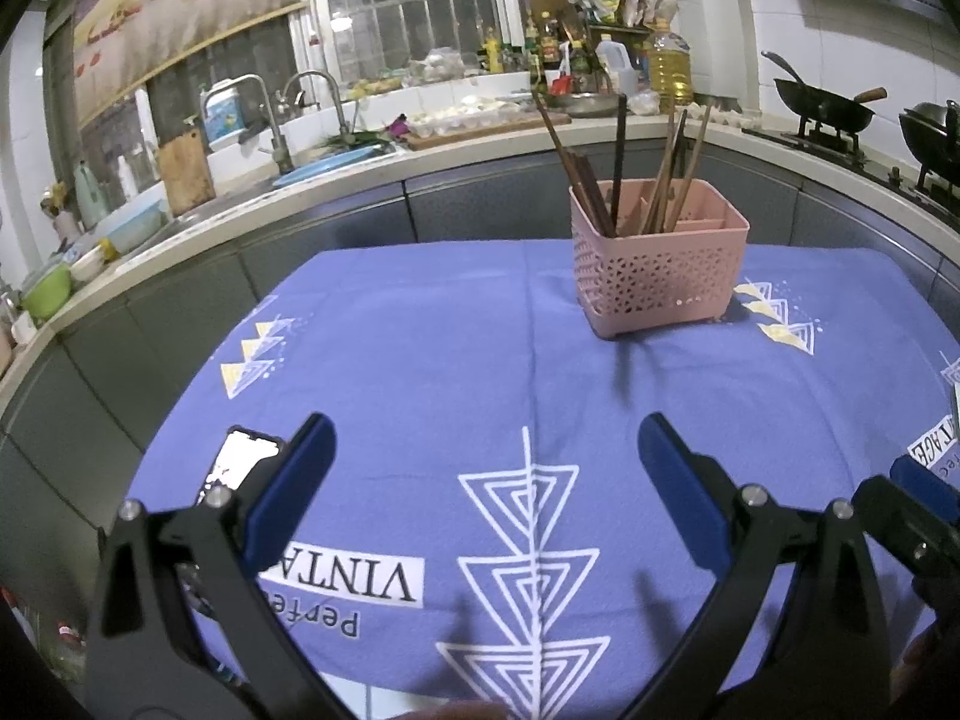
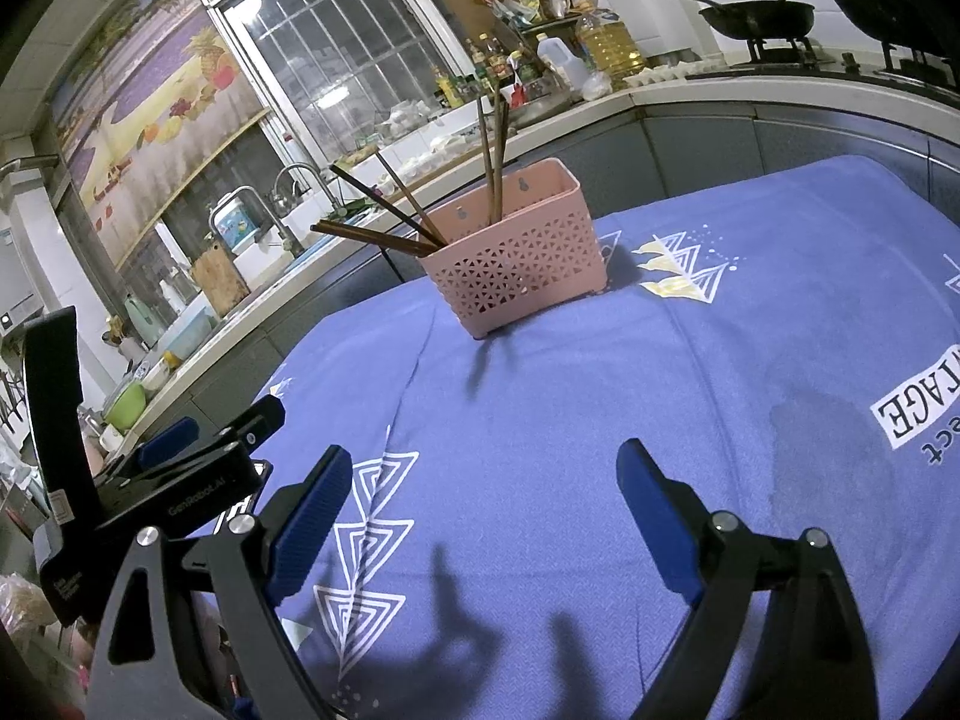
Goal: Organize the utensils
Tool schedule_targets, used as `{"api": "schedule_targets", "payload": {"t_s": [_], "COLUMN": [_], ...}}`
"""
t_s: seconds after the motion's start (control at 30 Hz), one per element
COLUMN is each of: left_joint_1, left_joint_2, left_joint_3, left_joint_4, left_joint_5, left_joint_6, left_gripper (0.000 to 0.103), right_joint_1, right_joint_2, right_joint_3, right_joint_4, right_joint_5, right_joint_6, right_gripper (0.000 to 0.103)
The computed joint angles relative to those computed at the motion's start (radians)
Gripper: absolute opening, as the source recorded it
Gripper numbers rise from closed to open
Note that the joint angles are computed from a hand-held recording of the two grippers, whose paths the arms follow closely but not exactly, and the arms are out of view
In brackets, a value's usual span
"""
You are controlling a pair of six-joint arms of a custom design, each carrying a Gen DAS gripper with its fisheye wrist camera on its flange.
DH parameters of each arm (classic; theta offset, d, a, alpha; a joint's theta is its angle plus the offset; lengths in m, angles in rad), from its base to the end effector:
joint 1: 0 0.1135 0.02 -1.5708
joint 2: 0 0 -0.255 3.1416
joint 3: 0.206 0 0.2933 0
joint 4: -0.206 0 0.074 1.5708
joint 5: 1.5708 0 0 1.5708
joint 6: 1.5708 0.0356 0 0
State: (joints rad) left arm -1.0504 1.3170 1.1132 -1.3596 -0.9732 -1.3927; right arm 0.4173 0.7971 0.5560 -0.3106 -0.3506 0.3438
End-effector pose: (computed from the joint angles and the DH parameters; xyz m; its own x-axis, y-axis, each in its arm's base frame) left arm 0.1498 -0.2022 0.2669 -0.5656 -0.1269 -0.8149 -0.4034 0.9044 0.1392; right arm 0.2020 0.1029 0.2293 -0.6696 0.0495 -0.7411 -0.4486 0.7683 0.4565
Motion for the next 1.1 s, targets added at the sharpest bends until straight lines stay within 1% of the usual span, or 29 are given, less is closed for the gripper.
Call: {"api": "schedule_targets", "payload": {"t_s": [0.23, 0.53, 0.7, 1.03, 1.1], "left_joint_1": [0.002, -0.001, -0.027, -0.03, -0.024], "left_joint_2": [-0.005, 0.0, 0.038, 0.036, 0.027], "left_joint_3": [-0.009, -0.006, 0.017, 0.017, 0.013], "left_joint_4": [0.02, 0.013, -0.04, -0.038, -0.021], "left_joint_5": [0.01, 0.01, -0.021, -0.015, -0.007], "left_joint_6": [0.019, 0.024, -0.017, -0.023, -0.006], "left_gripper": [0.097, 0.097, 0.097, 0.097, 0.097], "right_joint_1": [0.002, 0.006, 0.008, 0.011, 0.016], "right_joint_2": [0.002, 0.002, -0.002, -0.001, -0.005], "right_joint_3": [0.002, -0.006, -0.01, -0.007, -0.007], "right_joint_4": [-0.006, 0.007, 0.008, 0.003, 0.001], "right_joint_5": [0.001, 0.004, 0.004, 0.006, 0.009], "right_joint_6": [0.0, 0.007, 0.009, 0.007, 0.005], "right_gripper": [0.089, 0.089, 0.089, 0.089, 0.089]}}
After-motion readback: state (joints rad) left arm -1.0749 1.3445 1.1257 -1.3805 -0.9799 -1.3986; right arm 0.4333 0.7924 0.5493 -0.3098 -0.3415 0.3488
